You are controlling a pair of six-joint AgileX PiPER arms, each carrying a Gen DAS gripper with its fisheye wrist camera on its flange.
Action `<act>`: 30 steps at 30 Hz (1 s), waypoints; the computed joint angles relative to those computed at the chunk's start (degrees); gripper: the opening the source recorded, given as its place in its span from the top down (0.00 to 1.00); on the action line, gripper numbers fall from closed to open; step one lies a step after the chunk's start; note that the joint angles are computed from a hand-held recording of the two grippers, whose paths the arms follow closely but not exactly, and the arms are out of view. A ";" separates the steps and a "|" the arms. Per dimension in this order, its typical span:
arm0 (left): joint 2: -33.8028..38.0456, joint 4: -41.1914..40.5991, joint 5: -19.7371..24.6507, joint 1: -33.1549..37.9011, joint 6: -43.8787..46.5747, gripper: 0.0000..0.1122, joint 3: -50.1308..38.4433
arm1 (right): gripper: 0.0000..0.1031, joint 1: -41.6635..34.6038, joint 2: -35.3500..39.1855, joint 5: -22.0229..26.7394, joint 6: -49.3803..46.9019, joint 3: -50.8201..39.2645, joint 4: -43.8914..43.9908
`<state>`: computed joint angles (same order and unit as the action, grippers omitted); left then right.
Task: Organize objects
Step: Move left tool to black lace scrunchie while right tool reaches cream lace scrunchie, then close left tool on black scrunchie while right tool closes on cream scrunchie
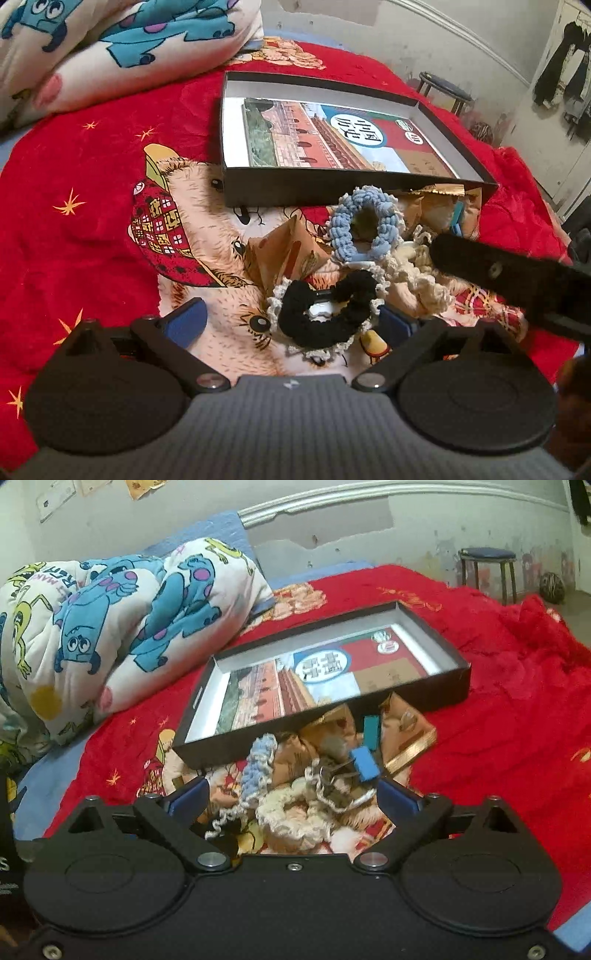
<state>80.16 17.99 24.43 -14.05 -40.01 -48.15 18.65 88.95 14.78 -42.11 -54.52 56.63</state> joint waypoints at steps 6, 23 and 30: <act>1.76 -0.14 -0.55 0.09 -1.14 0.13 -1.26 | 0.05 0.50 0.58 -1.83 -3.59 0.81 4.83; 4.01 11.41 2.77 -3.02 -10.13 0.22 -2.58 | 0.10 0.02 2.41 0.93 -14.14 1.21 17.73; 4.23 16.77 6.68 -4.16 -17.15 0.54 -3.06 | 0.12 0.48 2.09 0.62 -14.94 1.59 18.48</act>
